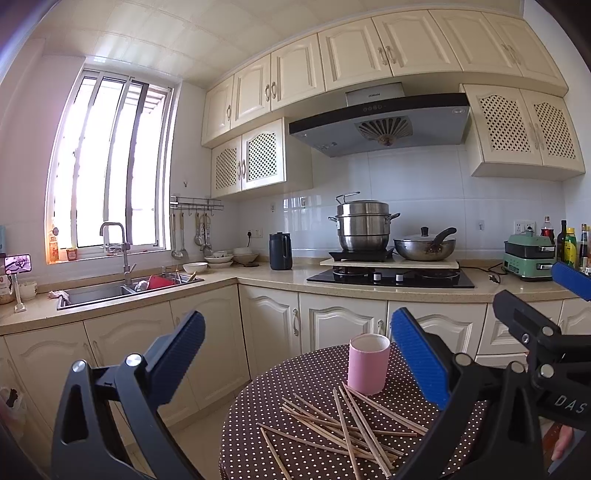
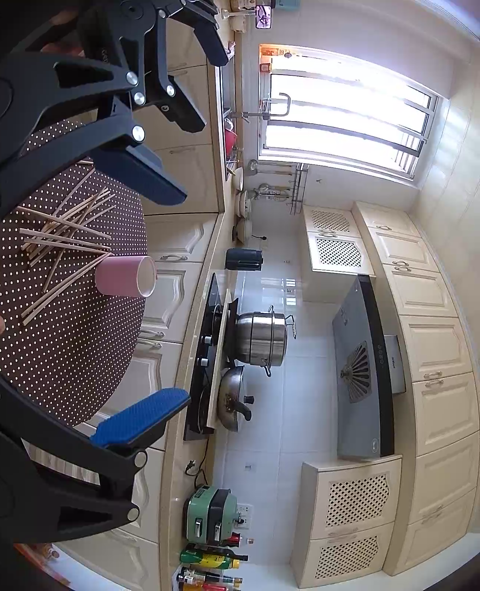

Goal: Organize utensils

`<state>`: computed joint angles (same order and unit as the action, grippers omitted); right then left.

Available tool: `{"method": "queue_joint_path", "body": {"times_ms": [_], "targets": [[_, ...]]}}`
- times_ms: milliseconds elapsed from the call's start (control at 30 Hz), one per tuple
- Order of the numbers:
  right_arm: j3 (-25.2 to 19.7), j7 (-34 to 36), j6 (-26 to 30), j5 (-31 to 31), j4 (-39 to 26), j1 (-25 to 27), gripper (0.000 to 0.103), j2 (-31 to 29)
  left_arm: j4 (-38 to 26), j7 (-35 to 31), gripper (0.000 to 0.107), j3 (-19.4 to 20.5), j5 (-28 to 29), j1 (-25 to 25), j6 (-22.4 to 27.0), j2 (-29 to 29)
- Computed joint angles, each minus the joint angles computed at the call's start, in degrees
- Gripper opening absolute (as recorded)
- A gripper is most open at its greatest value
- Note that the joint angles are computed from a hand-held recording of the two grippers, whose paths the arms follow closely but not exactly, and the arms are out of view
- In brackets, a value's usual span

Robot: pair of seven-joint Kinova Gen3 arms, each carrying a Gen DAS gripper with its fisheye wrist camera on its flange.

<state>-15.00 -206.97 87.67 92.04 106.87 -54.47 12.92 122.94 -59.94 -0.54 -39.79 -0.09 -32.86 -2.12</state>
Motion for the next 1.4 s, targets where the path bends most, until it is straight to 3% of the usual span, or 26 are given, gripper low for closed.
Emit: {"method": "queue_joint_path", "body": {"times_ms": [67,267,600,833,933,1200,1400], "targets": [[0.0,-0.1,0.2,0.0,0.0,-0.1,0.097,0.2,0.1,-0.2,0.099,-0.8,0.3,1.0,0.2,-0.1],[0.1,0.2,-0.4,-0.5,-0.1,0.1,0.097,0.1,-0.6,-2.1,0.099,-13.1,1.8,14.0,1.1,0.4],[0.5,0.2,-1.9,-0.2,-0.4,0.9,0.097,0.4,-1.1,-5.6,0.099,-12.9,5.1,14.9,2.2,1.0],[0.8,0.4,-3.2,-0.9,-0.6,1.4,0.097,0.5,-2.1,-4.5,0.099,-12.6,4.0,14.9,3.2,1.7],[0.9,0.2,-4.0,-1.1,-0.5,1.8,0.097,0.5,-2.4,-3.8,0.099,-8.0,3.6,10.3,3.5,2.2],[1.8,0.9,-9.9,-2.5,-1.1,4.6,0.097,0.8,-4.3,-6.1,0.099,10.3,5.7,-5.9,7.4,4.8],[3.4,5.2,-18.0,-4.8,-2.4,8.2,0.097,2.1,-10.1,4.3,0.099,26.2,-7.0,-19.0,17.3,10.3]]}}
